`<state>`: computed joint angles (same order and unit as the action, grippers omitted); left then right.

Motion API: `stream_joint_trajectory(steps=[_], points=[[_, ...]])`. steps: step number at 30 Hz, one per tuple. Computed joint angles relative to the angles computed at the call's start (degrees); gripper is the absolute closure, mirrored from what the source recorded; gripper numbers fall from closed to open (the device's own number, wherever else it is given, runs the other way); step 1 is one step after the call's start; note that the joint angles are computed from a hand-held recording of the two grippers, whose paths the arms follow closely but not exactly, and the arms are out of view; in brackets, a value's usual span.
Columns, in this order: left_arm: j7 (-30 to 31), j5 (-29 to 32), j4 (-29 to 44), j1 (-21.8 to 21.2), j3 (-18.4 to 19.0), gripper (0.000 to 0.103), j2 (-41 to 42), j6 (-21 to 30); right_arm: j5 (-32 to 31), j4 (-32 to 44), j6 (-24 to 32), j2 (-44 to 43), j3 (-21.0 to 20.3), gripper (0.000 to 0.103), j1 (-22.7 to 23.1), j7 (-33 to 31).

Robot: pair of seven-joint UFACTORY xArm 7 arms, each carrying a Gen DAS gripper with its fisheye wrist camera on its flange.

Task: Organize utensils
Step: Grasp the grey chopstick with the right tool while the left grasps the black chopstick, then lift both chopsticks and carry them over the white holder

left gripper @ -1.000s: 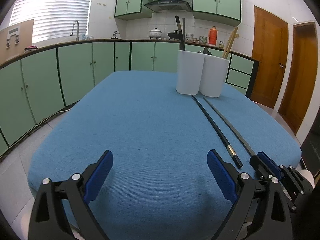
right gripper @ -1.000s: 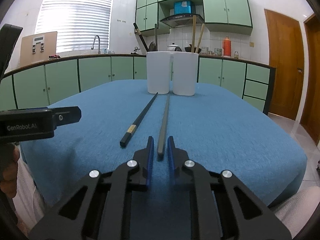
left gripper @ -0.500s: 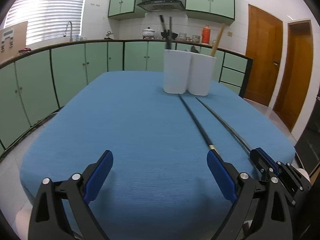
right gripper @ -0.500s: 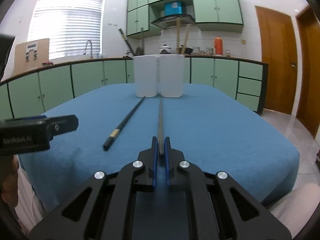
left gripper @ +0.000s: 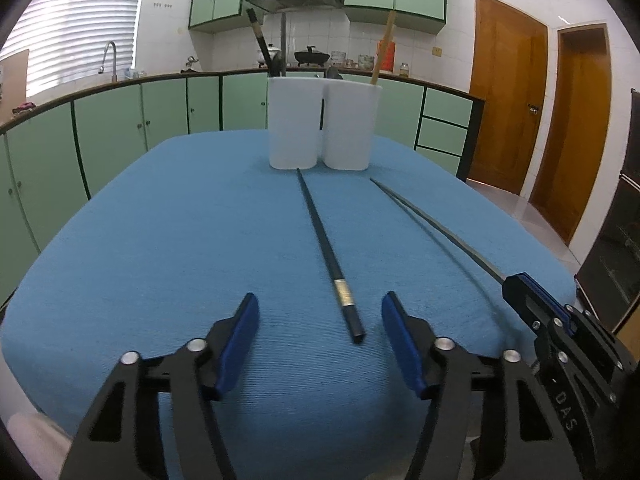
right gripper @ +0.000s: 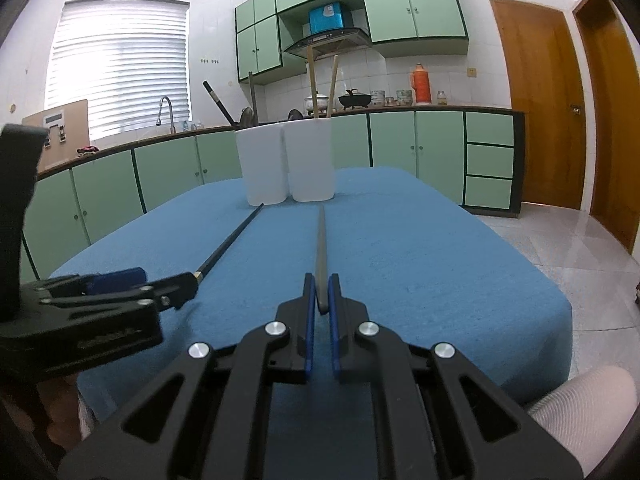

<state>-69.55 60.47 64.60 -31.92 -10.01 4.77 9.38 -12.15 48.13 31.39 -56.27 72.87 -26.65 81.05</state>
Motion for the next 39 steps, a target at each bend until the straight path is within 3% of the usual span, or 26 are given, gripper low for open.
stream_joint_trajectory(steps=[6,13,17,23,39], points=[[-8.6,7.8,1.9,-2.0,-0.1,0.058,1.1,3.5,-0.3,-1.7,-1.0,-0.4,-1.0,0.097,1.5,0.7],[-15.3,12.9,2.5,-2.6,-0.7,0.093,1.4,5.8,-1.4,-3.4,-1.2,-1.0,-2.5,0.097,3.6,2.2],[-15.8,13.7,3.0,-2.9,-1.2,0.096,1.6,7.7,-2.2,-3.7,-0.9,-0.8,-2.9,0.097,4.1,2.9],[-15.0,12.7,2.5,-2.3,-1.4,0.096,0.7,6.8,-3.6,-3.1,0.6,-0.6,-3.3,0.097,4.6,2.5],[-21.7,20.9,0.9,2.3,-4.2,0.096,-6.0,5.5,-6.2,-2.9,1.1,-2.7,-7.6,0.097,6.6,0.2]])
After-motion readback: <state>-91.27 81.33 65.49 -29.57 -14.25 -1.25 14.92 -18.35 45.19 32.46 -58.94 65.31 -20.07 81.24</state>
